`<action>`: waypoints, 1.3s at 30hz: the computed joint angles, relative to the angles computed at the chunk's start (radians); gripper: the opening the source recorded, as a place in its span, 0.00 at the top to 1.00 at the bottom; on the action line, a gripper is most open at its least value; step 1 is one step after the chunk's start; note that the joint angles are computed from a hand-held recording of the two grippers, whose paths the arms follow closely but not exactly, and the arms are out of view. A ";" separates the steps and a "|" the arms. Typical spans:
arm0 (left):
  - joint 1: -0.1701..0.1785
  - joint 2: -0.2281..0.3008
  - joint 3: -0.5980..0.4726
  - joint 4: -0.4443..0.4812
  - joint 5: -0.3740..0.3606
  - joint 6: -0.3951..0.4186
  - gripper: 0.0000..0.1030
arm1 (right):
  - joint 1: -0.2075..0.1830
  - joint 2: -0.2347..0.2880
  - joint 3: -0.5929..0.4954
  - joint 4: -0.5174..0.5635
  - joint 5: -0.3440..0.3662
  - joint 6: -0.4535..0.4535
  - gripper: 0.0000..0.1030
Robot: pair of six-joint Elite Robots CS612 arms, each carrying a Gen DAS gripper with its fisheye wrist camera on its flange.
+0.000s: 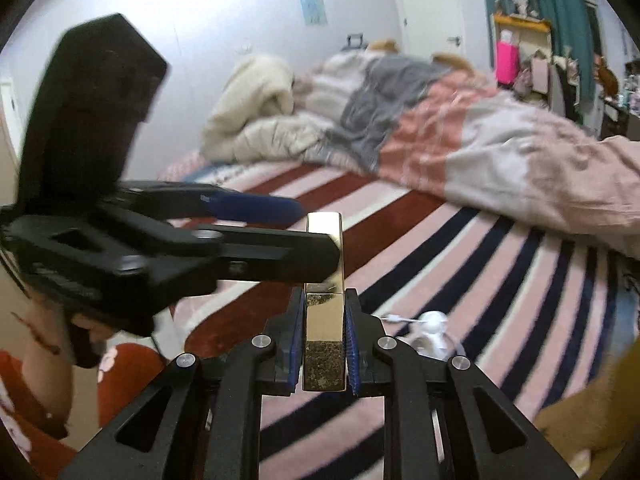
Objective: Organize rigid objects
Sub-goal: 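Carry the gold item into the cardboard box and release it, then move the right gripper back over the cable and tape roll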
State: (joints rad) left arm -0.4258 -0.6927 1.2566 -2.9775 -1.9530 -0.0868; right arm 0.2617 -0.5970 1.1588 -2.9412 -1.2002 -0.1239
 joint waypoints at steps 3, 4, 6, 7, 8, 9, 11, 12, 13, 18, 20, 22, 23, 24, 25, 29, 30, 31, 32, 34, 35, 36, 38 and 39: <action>-0.026 0.019 -0.053 0.042 -0.037 0.040 0.65 | -0.022 -0.039 0.067 -0.080 -0.026 0.025 0.87; -0.035 0.028 -0.075 0.059 -0.047 0.053 0.65 | -0.030 -0.053 0.091 -0.100 -0.036 0.037 0.87; -0.054 0.053 -0.131 0.112 -0.076 0.076 0.66 | -0.050 -0.078 0.134 -0.127 -0.050 0.064 0.87; -0.060 0.062 -0.152 0.134 -0.086 0.085 0.66 | -0.061 -0.090 0.157 -0.139 -0.060 0.076 0.87; -0.068 0.076 -0.180 0.165 -0.099 0.096 0.66 | -0.069 -0.098 0.169 -0.142 -0.066 0.082 0.87; -0.077 0.088 -0.208 0.200 -0.108 0.108 0.66 | -0.079 -0.110 0.189 -0.145 -0.078 0.093 0.87; -0.094 0.106 -0.249 0.261 -0.111 0.133 0.66 | -0.098 -0.128 0.216 -0.132 -0.088 0.117 0.87; -0.102 0.113 -0.265 0.294 -0.107 0.146 0.66 | -0.107 -0.136 0.225 -0.113 -0.092 0.128 0.87; -0.110 0.122 -0.291 0.353 -0.101 0.160 0.66 | -0.115 -0.142 0.232 -0.094 -0.095 0.134 0.87; -0.135 0.129 -0.313 0.479 -0.038 0.210 0.66 | -0.141 -0.154 0.231 0.062 -0.080 0.154 0.87; -0.141 0.129 -0.319 0.516 -0.010 0.228 0.66 | -0.145 -0.151 0.214 0.135 -0.072 0.147 0.87; -0.144 0.124 -0.310 0.514 0.010 0.232 0.66 | -0.144 -0.147 0.199 0.180 -0.081 0.135 0.87; -0.145 0.124 -0.310 0.514 0.011 0.234 0.65 | -0.143 -0.145 0.193 0.201 -0.092 0.131 0.86; -0.144 0.122 -0.306 0.512 0.009 0.234 0.64 | -0.141 -0.145 0.189 0.215 -0.099 0.125 0.86; -0.144 0.118 -0.299 0.506 0.009 0.233 0.59 | -0.141 -0.149 0.194 0.217 -0.103 0.124 0.86; -0.135 0.101 -0.271 0.461 0.007 0.209 0.50 | -0.137 -0.157 0.201 0.217 -0.131 0.123 0.86; -0.129 0.092 -0.257 0.437 0.004 0.195 0.49 | -0.137 -0.156 0.199 0.217 -0.131 0.125 0.86; -0.123 0.087 -0.249 0.417 0.001 0.183 0.45 | -0.136 -0.159 0.202 0.214 -0.132 0.127 0.86; -0.116 0.077 -0.231 0.386 -0.001 0.167 0.42 | -0.134 -0.158 0.200 0.209 -0.135 0.128 0.86; -0.099 0.052 -0.185 0.317 0.017 0.132 0.41 | -0.126 -0.158 0.197 0.188 -0.143 0.130 0.86; -0.093 0.043 -0.169 0.293 0.031 0.118 0.41 | -0.119 -0.157 0.193 0.166 -0.150 0.128 0.86; -0.085 0.031 -0.146 0.262 0.051 0.101 0.41 | -0.114 -0.154 0.189 0.148 -0.151 0.125 0.85; -0.069 0.009 -0.101 0.210 0.090 0.074 0.39 | -0.102 -0.145 0.169 0.129 -0.141 0.112 0.76; -0.061 0.000 -0.081 0.188 0.108 0.063 0.39 | -0.094 -0.137 0.154 0.123 -0.127 0.101 0.74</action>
